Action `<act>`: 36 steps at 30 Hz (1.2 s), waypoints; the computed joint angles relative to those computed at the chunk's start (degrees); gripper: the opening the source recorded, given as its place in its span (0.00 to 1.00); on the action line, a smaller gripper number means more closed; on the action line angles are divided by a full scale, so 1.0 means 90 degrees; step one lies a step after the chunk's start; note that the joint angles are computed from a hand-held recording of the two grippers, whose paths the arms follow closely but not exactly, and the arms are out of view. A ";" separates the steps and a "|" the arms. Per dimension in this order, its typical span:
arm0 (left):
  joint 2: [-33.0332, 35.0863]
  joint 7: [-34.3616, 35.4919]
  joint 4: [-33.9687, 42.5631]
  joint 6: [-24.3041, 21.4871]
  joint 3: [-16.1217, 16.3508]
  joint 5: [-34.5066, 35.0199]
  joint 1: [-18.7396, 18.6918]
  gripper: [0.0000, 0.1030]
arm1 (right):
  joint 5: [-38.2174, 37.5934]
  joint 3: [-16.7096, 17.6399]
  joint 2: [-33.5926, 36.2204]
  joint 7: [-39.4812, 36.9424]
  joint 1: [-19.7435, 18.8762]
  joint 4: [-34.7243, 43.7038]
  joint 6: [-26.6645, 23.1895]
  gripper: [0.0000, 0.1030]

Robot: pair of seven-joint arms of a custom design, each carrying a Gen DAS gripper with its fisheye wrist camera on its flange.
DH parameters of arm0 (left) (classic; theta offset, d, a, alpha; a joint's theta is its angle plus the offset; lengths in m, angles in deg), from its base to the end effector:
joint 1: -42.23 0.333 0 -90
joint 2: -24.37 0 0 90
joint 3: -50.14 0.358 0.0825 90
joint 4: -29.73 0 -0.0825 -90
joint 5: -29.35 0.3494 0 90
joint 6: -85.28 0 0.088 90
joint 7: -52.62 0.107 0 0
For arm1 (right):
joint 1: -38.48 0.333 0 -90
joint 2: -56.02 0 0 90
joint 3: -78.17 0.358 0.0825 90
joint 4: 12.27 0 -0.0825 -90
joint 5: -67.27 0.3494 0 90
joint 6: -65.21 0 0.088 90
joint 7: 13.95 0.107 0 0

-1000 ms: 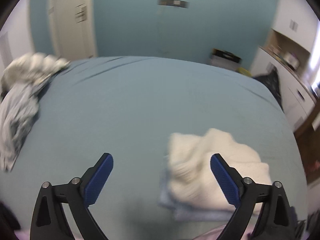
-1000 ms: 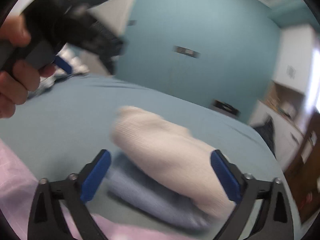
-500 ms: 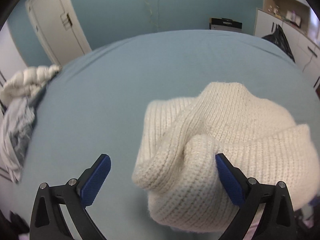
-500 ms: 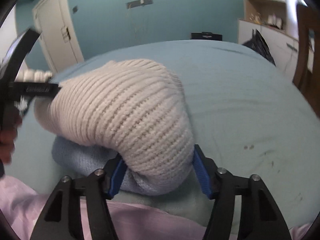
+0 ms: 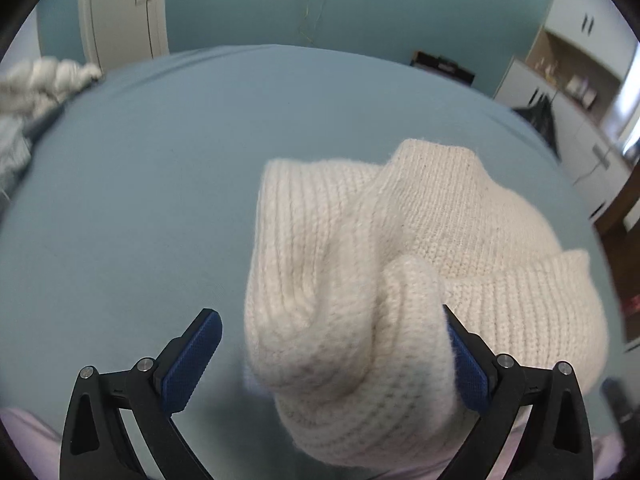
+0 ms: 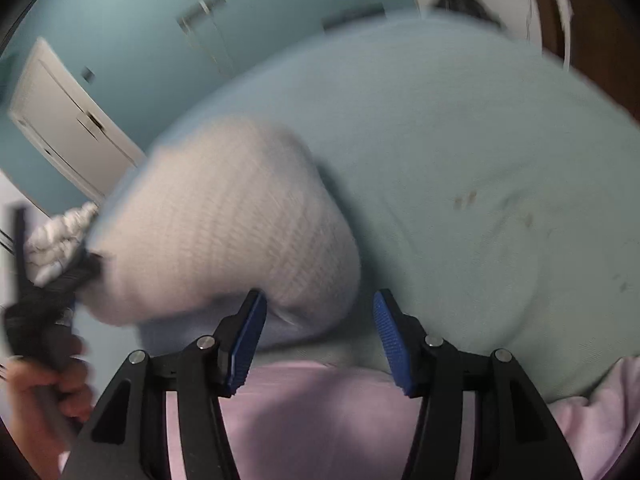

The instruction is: Fold small clothes

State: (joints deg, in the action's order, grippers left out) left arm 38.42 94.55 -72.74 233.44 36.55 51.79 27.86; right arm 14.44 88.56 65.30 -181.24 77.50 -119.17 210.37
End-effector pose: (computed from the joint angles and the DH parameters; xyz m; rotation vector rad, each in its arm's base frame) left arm 0.5744 -0.2947 0.5362 -2.0327 1.8393 -0.7390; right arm 0.3994 0.4683 0.5398 -1.4027 1.8984 -0.4132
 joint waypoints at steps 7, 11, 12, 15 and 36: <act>-0.0168 -0.0267 -0.0354 0.0319 0.0115 0.0393 -0.0039 1.00 | 0.0806 0.0020 0.0620 -0.1941 0.0001 0.1457 -0.0625 0.71; -0.0183 -0.0645 -0.0389 0.0231 0.0204 0.1013 -0.0201 1.00 | 0.2102 0.0012 0.1217 -0.3595 0.0038 0.2112 -0.1626 0.70; -0.0200 -0.0663 -0.0413 0.0230 0.0199 0.1102 -0.0208 1.00 | 0.2094 0.0089 0.1143 -0.3411 -0.0051 0.1922 -0.1541 0.72; -0.0206 -0.0488 -0.0431 0.0279 0.0103 0.1007 -0.0154 1.00 | 0.2218 -0.0102 0.0959 -0.3179 -0.0003 0.1433 -0.1377 0.96; -0.0270 -0.0562 -0.0703 0.0701 0.0125 0.0875 -0.0024 1.00 | 0.4759 0.0494 0.1091 -0.4367 -0.0941 0.1685 -0.0899 0.97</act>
